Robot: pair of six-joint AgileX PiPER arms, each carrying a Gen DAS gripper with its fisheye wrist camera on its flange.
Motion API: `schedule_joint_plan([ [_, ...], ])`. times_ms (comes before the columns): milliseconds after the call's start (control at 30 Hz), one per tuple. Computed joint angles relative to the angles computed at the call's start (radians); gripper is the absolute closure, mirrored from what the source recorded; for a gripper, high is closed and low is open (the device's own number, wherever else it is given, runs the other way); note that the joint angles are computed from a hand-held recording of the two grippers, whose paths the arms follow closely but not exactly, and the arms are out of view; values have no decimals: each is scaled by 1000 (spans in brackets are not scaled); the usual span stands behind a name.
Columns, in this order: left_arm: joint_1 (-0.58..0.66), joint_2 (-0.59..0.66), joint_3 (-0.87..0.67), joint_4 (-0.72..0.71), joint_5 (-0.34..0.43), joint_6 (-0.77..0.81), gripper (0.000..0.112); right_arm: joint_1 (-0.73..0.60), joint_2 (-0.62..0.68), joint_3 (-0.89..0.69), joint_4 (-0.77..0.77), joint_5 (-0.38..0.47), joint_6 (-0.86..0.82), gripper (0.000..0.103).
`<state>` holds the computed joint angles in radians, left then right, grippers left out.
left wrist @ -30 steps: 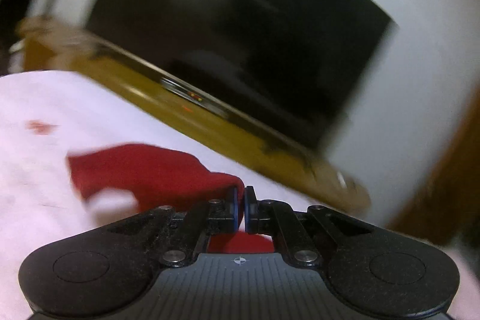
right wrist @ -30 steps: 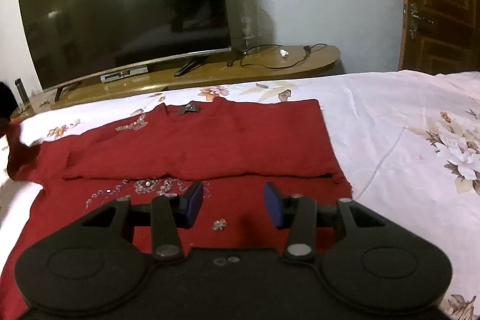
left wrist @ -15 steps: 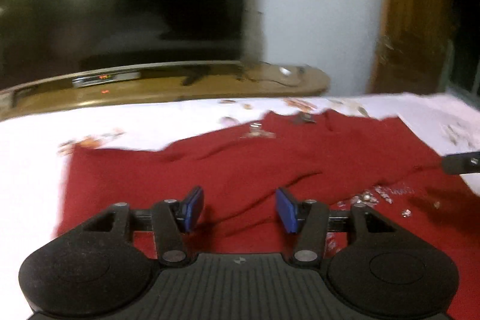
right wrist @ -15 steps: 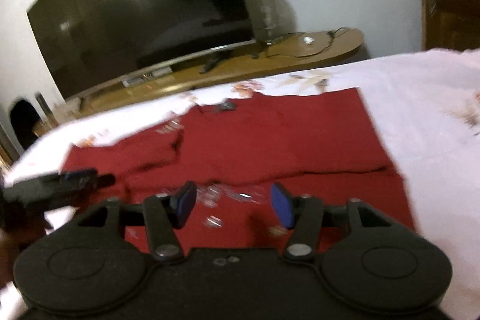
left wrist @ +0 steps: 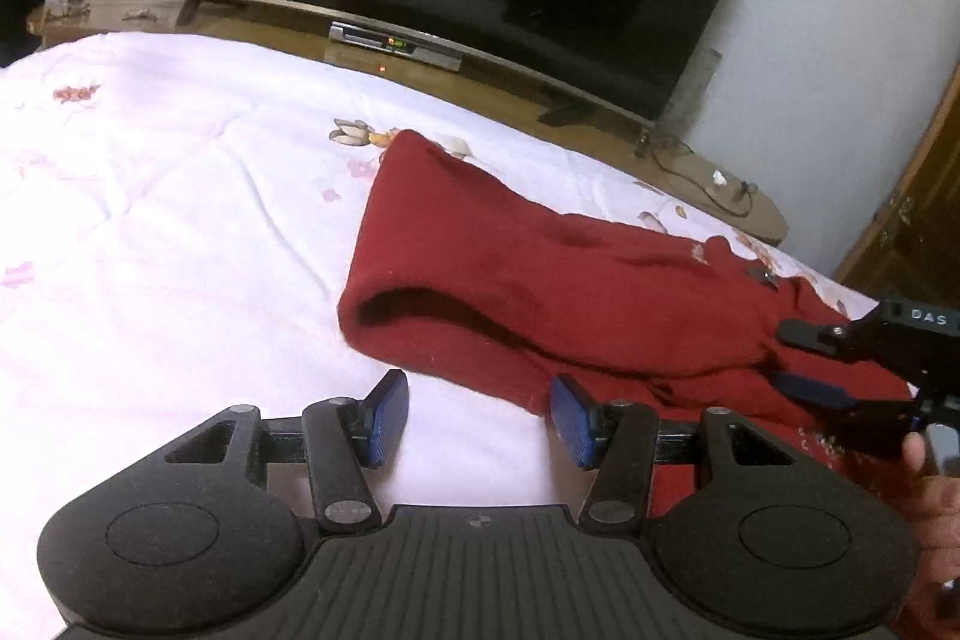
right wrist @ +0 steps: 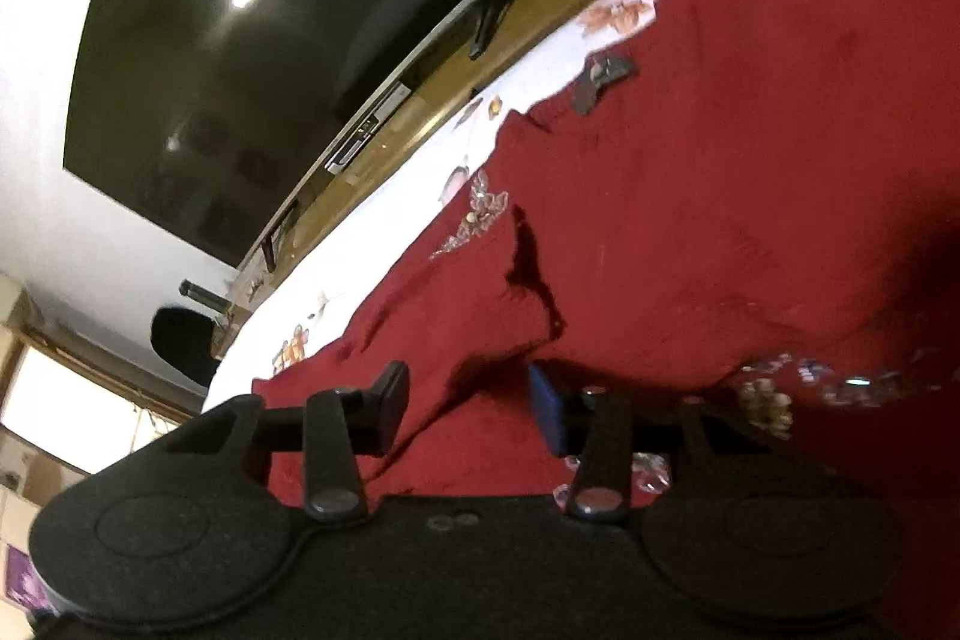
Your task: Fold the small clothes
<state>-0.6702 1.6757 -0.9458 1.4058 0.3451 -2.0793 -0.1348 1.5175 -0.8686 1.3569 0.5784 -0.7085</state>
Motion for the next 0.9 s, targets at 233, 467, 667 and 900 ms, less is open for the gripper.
schedule_joint_plan([
  [233,-22,20,-52,-135,20,183,59,57,49,-63,-46,-46,35,97],
  [467,-21,32,-114,-329,-7,454,59,35,-147,-41,-216,-154,2,98],
  [667,-55,75,-183,-393,48,582,63,-185,-241,-79,-354,-57,-47,98],
  [900,-44,66,-182,-415,43,601,83,-363,-228,-76,-352,40,-172,98],
])
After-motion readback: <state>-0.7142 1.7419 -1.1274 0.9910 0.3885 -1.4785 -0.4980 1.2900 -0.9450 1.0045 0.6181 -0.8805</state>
